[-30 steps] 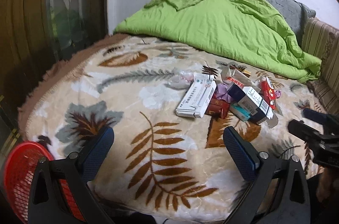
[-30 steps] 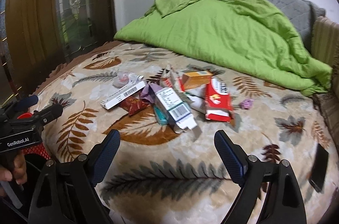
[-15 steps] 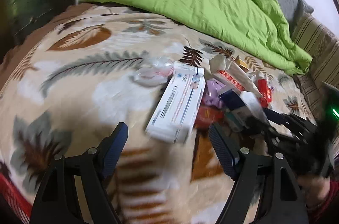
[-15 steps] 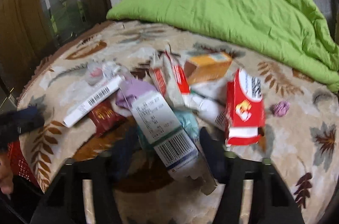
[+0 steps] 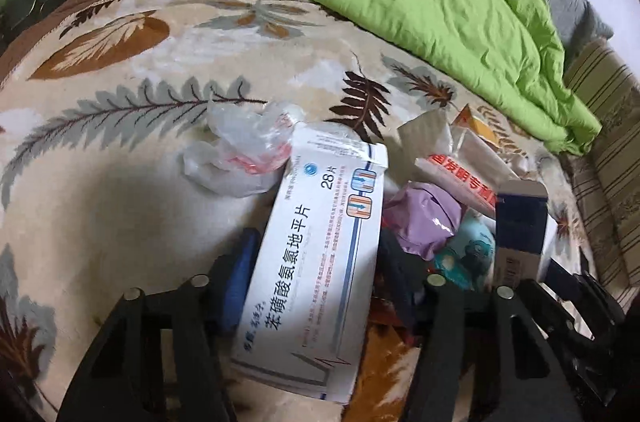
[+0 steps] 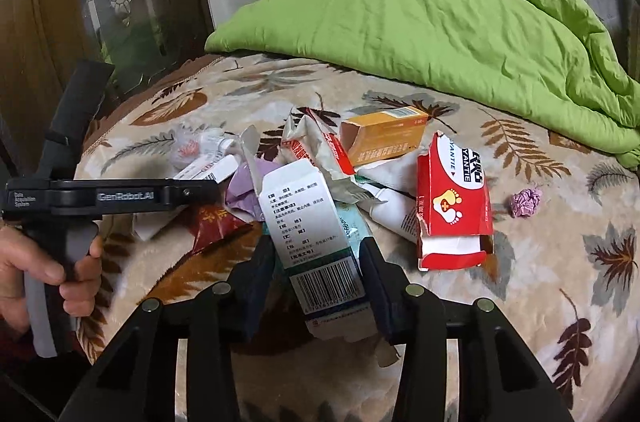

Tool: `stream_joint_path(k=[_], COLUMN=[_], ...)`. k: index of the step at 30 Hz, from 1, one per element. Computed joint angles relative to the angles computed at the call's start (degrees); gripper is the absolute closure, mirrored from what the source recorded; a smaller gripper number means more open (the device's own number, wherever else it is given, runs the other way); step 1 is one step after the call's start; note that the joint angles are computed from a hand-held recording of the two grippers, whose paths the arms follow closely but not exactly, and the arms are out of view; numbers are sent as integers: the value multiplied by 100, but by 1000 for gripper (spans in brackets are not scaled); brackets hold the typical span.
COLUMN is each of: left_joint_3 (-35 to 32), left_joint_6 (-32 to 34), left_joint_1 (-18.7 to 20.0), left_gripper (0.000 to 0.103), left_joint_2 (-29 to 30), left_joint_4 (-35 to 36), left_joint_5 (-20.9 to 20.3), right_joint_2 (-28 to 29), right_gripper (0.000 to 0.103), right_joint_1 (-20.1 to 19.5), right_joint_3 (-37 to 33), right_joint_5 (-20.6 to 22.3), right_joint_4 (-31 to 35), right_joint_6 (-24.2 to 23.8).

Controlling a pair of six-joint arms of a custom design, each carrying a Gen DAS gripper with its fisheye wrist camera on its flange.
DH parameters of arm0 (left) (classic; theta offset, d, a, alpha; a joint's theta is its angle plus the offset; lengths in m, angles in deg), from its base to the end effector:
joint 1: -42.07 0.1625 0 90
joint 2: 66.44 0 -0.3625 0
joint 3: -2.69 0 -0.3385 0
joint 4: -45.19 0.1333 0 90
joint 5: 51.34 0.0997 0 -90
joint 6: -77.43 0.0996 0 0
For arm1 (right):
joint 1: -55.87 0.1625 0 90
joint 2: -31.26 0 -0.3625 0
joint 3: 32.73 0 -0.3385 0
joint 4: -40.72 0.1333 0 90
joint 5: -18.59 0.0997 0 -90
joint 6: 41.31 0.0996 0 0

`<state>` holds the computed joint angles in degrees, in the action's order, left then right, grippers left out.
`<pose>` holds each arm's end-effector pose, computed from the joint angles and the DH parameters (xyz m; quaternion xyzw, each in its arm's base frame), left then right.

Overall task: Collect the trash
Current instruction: 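Grasp the barcoded white box with the right tool while the left tool grasps the white medicine box, then carry both boxes to the red basket and open both tools to drop them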

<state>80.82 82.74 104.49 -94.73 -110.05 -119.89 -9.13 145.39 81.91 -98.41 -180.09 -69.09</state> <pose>-0.1543 -0.6620 0.0127 0.2517 0.9409 -0.1648 0.1555 0.0839 -0.4977 0.1059 0.0946 -0.8582 0.3966 0.3118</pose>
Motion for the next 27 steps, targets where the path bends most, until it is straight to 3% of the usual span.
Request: stream_joint_path(k=[5,9,13,18,23,27], left_joint_3=[1058,1984,2330,2520,2838,2891], left_joint_6=[-6,439,792,638,471,453], left_joint_1=[-65,-237,-357,-429,-489,-329], left_gripper=[48,48,48,48,48,48], left_joint_2=[-538,-825,-912,-1146,-1792,-2271], left_joint_4=[-951,-2259,-2927,-2982,-2778,-2790], left_joint_5=[-84,111,235,189,224,322], right_joint_2=[-36,-7,110,173,87,147], right_gripper=[56,58,61,62,62,62], right_joint_1=[-17,12,111,188,190,418], right_joint_3=[55,103,139,184,314,178], right_joint_5=[59,110,183,289,621,738], right_joint_4=[-88,-230,-486,-534,-532,-346], right_joint_6=[29,-32,-175,-241,-102,-113])
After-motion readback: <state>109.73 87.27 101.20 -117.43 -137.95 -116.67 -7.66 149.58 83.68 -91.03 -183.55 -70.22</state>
